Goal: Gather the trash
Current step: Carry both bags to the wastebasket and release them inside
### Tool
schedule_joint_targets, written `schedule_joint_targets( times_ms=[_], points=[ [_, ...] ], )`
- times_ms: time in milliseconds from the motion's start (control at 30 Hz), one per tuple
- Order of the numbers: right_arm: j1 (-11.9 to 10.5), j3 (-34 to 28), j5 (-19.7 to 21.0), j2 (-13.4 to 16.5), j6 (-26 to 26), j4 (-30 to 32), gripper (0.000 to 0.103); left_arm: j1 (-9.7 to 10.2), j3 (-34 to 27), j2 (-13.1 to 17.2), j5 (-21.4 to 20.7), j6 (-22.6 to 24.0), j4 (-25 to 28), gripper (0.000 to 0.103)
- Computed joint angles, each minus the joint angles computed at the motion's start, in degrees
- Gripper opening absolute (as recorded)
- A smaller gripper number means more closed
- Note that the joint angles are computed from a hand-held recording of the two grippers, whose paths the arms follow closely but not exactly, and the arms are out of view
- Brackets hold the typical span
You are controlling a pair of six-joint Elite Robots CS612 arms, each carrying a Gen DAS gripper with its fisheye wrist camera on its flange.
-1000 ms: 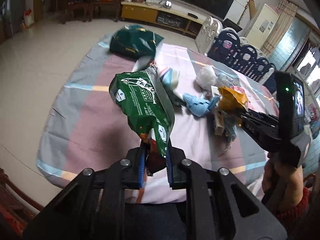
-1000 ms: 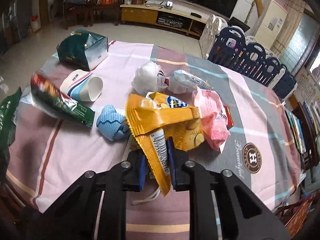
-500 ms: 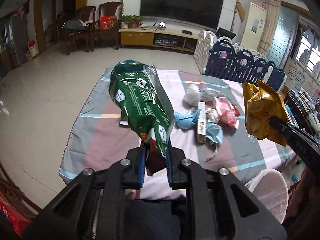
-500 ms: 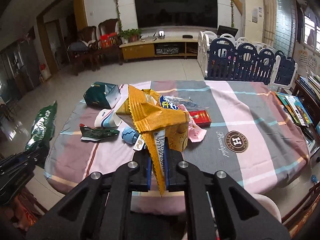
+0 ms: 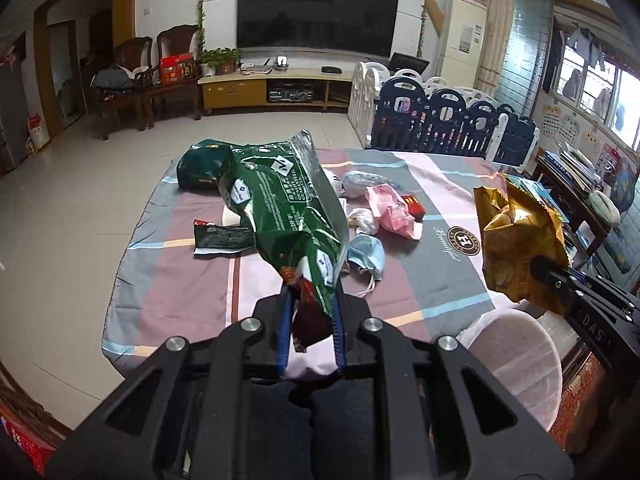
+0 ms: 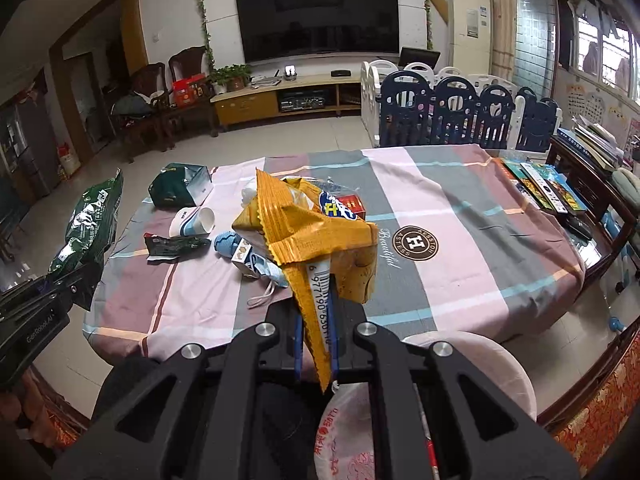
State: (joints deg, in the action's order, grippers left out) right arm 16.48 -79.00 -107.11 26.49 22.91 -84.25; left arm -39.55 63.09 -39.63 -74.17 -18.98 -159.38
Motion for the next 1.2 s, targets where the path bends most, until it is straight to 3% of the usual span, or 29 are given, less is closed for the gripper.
schedule_joint_targets(
  times_ms=[367, 533, 733, 867, 1200],
  points=[
    [0.0, -3.1, 0.4, 1.4, 0.4, 1.7, 0.01, -0.68, 1.1, -0.7, 2.0, 0.1, -0.2, 0.018],
    [-0.1, -4.9, -1.2, 1.9, 1.3, 4.6, 0.01, -0.66, 1.5, -0.9, 1.4, 0.2, -0.5, 0.018],
    [-0.4, -9.1, -5.3, 3.5, 3.3, 12.1, 0.01, -0.72, 2.0, -1.1, 0.5, 1.0, -1.4, 0.018],
    [-1.3, -12.0, -5.7, 5.0, 6.8, 19.6, 0.01, -1.07, 2.2, -1.2, -0.5, 2.1, -1.7, 0.018],
    [-3.4, -15.5, -0.9, 8.5, 14.0, 30.5, 0.01, -2.56, 2.0, -0.9, -3.8, 6.1, -1.6, 0.018]
  ],
)
